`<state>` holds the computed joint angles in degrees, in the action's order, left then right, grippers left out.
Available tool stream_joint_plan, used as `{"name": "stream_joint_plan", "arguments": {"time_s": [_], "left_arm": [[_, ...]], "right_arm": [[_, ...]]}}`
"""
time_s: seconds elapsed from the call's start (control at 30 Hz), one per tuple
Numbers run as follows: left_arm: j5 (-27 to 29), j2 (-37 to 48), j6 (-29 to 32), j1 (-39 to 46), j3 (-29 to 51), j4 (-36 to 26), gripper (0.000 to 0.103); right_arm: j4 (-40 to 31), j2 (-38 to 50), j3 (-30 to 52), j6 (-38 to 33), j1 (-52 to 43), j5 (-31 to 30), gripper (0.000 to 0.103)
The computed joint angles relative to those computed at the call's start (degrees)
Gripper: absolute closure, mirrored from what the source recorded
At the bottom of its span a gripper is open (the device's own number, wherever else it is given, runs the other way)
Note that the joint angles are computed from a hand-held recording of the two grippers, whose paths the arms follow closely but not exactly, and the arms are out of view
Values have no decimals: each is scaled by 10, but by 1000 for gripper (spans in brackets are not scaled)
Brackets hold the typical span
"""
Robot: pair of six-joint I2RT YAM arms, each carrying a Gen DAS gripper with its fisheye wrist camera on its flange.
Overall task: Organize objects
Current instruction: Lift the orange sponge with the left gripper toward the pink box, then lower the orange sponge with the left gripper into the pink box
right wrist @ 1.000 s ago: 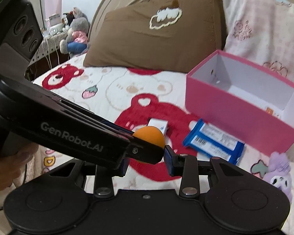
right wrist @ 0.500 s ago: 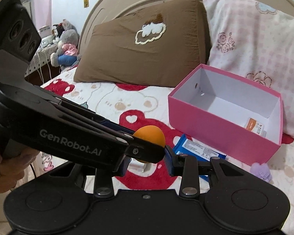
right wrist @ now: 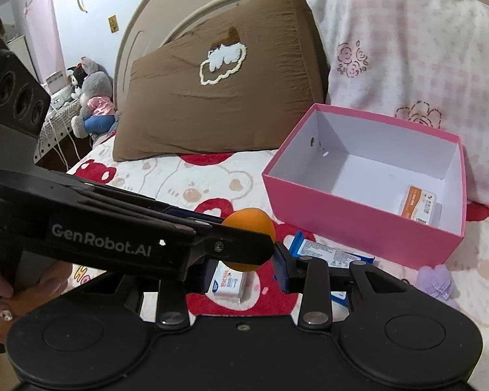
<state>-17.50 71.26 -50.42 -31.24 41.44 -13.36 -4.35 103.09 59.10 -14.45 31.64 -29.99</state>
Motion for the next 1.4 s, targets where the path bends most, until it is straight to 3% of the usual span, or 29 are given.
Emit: {"name": "stream_joint_plan", "arguments": {"time_s": [0.5, 0.63, 0.83, 0.93, 1.03, 1.13, 1.33, 1.4], "left_arm": [[41, 56, 26, 55, 99, -63, 64], [36, 100, 33, 67, 133, -64, 64], [53, 151, 72, 93, 169, -30, 64], [63, 162, 76, 102, 173, -5, 64], [98, 199, 89, 121, 193, 15, 64], [130, 244, 94, 140, 220, 37, 64], [186, 337, 98, 174, 298, 64, 64], [209, 374, 86, 187, 344, 46, 64]], "right_arm": [[-73, 25, 92, 10, 6, 31, 61], [-107, 73, 152, -6, -11, 0, 61], [-111, 119, 206, -16, -29, -10, 61], [-141, 153, 257, -14, -50, -45, 61], [-128, 171, 268, -4, -65, -64, 61], [-100, 178, 264, -13, -69, -40, 61], [-171, 241, 389, -25, -88, -12, 61], [-208, 268, 448, -30, -93, -2, 61]]}}
